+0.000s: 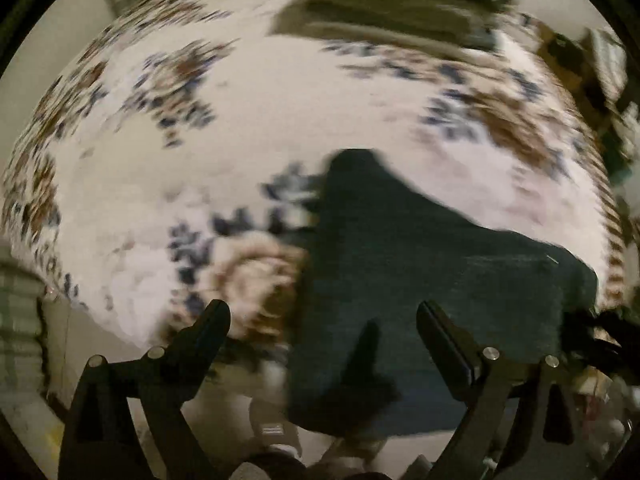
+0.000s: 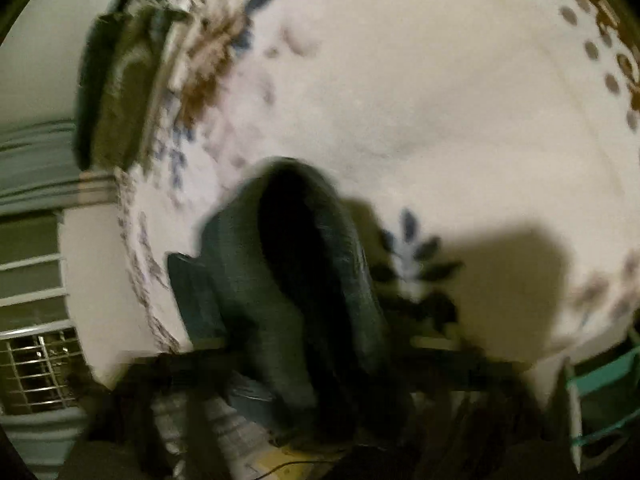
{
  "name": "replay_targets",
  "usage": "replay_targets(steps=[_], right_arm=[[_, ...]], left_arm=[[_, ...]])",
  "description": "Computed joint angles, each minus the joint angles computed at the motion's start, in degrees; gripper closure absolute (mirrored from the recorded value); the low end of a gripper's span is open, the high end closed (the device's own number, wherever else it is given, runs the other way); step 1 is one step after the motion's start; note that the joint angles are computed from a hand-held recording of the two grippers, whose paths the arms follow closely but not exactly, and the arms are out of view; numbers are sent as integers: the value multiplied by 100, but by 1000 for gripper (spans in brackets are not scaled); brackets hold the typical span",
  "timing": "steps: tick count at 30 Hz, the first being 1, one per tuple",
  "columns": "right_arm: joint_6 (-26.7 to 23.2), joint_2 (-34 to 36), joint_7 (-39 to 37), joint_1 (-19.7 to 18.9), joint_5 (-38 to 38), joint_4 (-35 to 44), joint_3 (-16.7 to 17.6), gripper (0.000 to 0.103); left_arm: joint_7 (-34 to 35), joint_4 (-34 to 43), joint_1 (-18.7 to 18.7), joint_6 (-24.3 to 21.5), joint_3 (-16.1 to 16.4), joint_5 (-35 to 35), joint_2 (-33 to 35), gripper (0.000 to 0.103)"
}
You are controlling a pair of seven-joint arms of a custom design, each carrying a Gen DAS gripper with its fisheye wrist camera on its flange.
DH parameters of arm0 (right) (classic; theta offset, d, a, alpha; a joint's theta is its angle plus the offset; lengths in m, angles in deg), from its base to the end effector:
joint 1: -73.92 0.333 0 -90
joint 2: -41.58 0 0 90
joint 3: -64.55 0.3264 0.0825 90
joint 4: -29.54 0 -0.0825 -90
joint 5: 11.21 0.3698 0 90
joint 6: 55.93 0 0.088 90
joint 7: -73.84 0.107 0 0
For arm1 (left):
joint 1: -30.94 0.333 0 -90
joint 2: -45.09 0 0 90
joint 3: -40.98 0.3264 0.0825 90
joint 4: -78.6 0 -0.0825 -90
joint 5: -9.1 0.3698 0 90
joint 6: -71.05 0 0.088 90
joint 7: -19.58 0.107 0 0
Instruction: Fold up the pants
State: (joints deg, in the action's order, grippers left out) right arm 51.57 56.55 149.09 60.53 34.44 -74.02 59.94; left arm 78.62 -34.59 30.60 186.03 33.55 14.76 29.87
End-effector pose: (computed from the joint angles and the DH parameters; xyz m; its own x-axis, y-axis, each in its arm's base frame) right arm 0.5930 -0.1322 0.4203 -0.3147 -0.6810 -0.6613 -0.9368 0.3352 0.1005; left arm 0.4830 -0.0677 0.6227 0.3615 -0.9317 0.0349 -0.8812 -0.3537 -0.3136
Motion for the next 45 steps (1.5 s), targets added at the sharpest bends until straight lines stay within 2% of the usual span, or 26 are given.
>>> replay_targets(steps=[3,6,10,13,15,17,18,19,21,24,27,32,34,37,39,42,45], right_arm=[[591,-558,-143,216,-360,-402,-4,93],[558,-841,-13,258,-598,-421,-116,93],[522,-852,223,189,-924,-311,-298,93],[373,-582,251,75,-1045,-186,-351,93],[416,-426,137,63,-1222,-180,-315,93],[573,-344,31,88,-1443,-230,-274,91],[636,-296,-42,98,-1579,-243,-262,88],[749,-276,-76,122,-1784,-290,-264,75],[770,-233,-78,97,-1863,-300,-253,66],[242,-199,106,-129,-1407,-118,-279,42],[-31,-436,392,-388,-729,-374,-383,36],[-345,-830,1420,-428,-627,-1125,-545,36],[-258,-960,1399,-472,30,-1555,-577,36],[44,-950,1445,-371,415,-1860,-537,38],[324,-1014,1476,-303,621,-2018,-509,45],[636,-1229,1256,-158,321,-2036,-470,71],[842,-1462,950,-13,-302,-1856,-456,75]], left_arm=[[-2,-20,82,73,115,-109,97,8],[66,84,118,199,191,-367,269,8],[248,439,108,360,210,-647,708,8],[425,779,95,403,204,-892,1193,8],[548,1064,75,172,166,-810,1566,8],[720,1128,82,105,162,-825,1791,0],[798,1090,103,139,171,-906,1823,0],[901,1006,145,227,190,-1112,1812,0],[998,919,202,265,215,-1342,1749,0],[977,866,228,111,228,-1302,1514,0],[923,529,234,92,245,-1383,1041,0],[749,-48,159,-166,212,-1362,402,0],[708,-302,121,-170,232,-1485,231,0],[607,-617,95,-76,281,-1734,68,0],[593,-725,89,-1,300,-1811,20,0],[609,-817,77,30,306,-1836,-59,0],[715,-914,39,-39,324,-1906,-177,0]])
